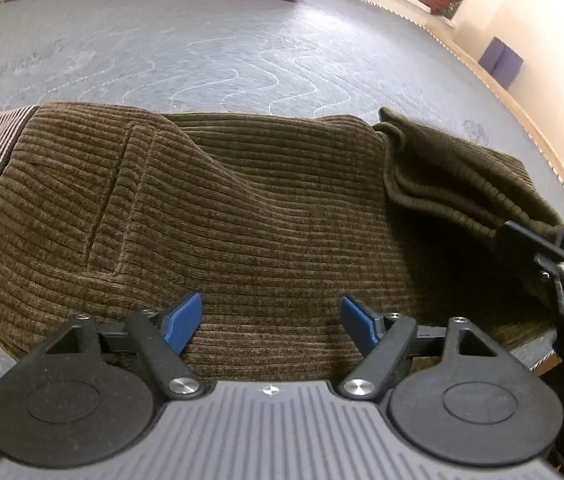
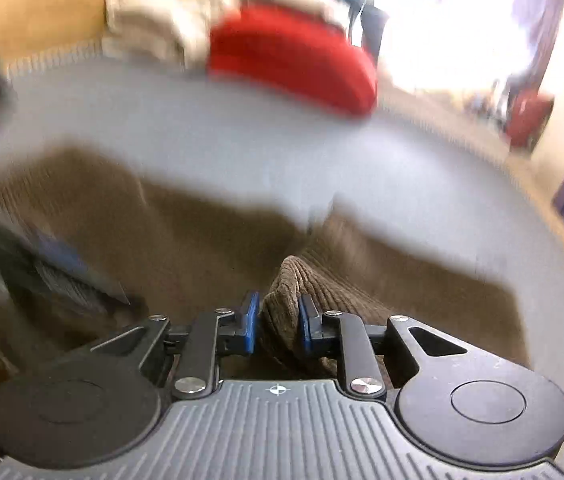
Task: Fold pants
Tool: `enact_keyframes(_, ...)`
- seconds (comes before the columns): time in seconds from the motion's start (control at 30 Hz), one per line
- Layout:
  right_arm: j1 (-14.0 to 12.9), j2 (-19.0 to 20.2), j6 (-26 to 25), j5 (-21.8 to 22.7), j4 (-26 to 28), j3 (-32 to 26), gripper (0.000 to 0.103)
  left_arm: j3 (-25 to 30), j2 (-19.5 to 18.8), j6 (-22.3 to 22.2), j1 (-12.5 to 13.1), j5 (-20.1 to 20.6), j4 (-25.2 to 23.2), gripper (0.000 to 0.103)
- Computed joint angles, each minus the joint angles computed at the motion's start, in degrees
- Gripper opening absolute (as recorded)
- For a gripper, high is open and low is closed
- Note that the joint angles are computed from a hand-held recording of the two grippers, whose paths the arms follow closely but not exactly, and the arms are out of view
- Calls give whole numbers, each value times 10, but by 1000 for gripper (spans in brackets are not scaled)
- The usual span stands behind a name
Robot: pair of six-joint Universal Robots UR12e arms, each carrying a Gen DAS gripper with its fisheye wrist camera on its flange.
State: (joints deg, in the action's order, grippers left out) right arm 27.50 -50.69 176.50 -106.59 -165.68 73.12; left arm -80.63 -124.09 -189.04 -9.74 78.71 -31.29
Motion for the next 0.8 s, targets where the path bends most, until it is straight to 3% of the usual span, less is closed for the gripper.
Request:
enact_keyframes(0.07, -6, -7, -10, 57, -2, 9, 22, -1, 0, -17, 3, -8, 2, 81)
enact_keyframes(0.1, -12, -10, -10, 99, 34, 11, 22, -1, 0, -27, 5, -13, 4, 81)
enact_keyframes(0.13, -13, -11, -17, 117, 90, 4, 22, -3, 1, -34, 6, -16, 5, 81)
enact_keyframes(0.2, -8, -7, -51, 116, 140, -2, 23, -5, 2, -38, 7, -19, 9, 81)
enact_keyframes(0.33, -6, -9, -42, 109, 110, 4, 25, -10, 4, -21, 5, -11, 11, 81)
enact_keyframes(0.43, -8, -18, -30, 101, 35, 29, 25, -7, 2, -11, 1, 1, 11, 82)
enact_keyframes(0.53, -13, -22, 8, 90, -9, 40, 28, -4, -1, -1, -6, 17, 12, 82)
enact_keyframes(0.6, -18, -22, 35, 92, 12, 40, 32, -5, -1, 8, -9, 24, 14, 82)
enact_keyframes(0.67, -30, -25, 45, 150, 81, 35, 44, -7, -1, 19, -9, 27, 20, 82)
enact_keyframes(0.7, -34, -27, 53, 177, 102, 34, 43, -8, -1, 24, -10, 29, 23, 82)
enact_keyframes(0.73, -35, -27, 51, 181, 101, 34, 43, -10, -1, 27, -11, 33, 26, 82)
enact_keyframes(0.8, -34, -30, 52, 187, 42, 48, 43, -11, -1, 28, -13, 39, 30, 82)
